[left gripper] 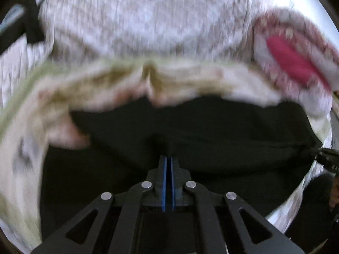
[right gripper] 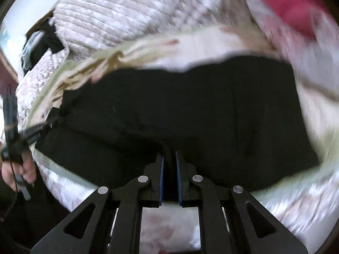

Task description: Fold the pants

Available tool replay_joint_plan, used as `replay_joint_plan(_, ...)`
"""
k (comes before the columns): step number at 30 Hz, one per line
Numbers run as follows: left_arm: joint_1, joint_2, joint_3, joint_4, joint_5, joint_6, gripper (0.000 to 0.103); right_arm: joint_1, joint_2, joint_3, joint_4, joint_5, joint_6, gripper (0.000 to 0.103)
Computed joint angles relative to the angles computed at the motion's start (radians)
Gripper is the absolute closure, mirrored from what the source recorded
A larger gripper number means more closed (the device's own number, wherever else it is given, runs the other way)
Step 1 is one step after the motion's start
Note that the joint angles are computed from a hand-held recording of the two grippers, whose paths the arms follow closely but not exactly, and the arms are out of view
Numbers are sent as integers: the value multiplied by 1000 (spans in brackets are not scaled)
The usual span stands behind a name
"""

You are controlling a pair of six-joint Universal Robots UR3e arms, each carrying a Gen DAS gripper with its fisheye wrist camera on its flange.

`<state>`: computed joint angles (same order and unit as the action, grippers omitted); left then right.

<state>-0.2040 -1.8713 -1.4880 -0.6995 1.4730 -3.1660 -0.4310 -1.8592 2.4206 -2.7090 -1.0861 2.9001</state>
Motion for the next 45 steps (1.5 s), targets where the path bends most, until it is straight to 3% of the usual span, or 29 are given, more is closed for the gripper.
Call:
replay_joint_plan(7, 50, 135, -140, -11, -20, -28, 97, -149, -248, 89, 199, 145, -30, 77)
replay_joint_plan(9, 62, 151, -143, -15, -19, -34, 92, -180, -298, 106, 229, 172, -19, 70)
replay_joint_plan(11, 63, 149, -135, -2, -1, -37, 76, -235, -391, 141, 281, 206, -23, 63)
replay_joint_plan(12, 60, 144, -125, 2, 10, -43, 74, -257, -415, 153, 294, 218, -29, 62)
replay_joint_plan(16, 33, 36, 22, -31, 28, -54, 63, -332, -452, 178, 318, 224, -21, 62)
replay_joint_plan(21, -25, -147, 243, -114, 100, -67, 62, -447, -497, 173, 417, 270, -37, 62)
replay_joint_plan(27, -63, -285, 420, -171, 161, -66, 62, -490, -430, 167, 359, 265, 30, 62)
replay_joint_plan(31, -55, -291, 418, -159, 161, -66, 62, -528, -539, 193, 378, 272, 42, 62)
replay_joint_plan(38, -23, -238, 318, -86, 175, -89, 62, -683, -707, 177, 552, 294, 4, 62)
replay_joint_plan(42, -2, -214, 282, -74, 158, -117, 59, -641, -605, 187, 412, 256, 46, 62)
replay_joint_plan(45, -20, -266, 358, -95, 168, -94, 56, -602, -539, 190, 310, 232, 87, 62)
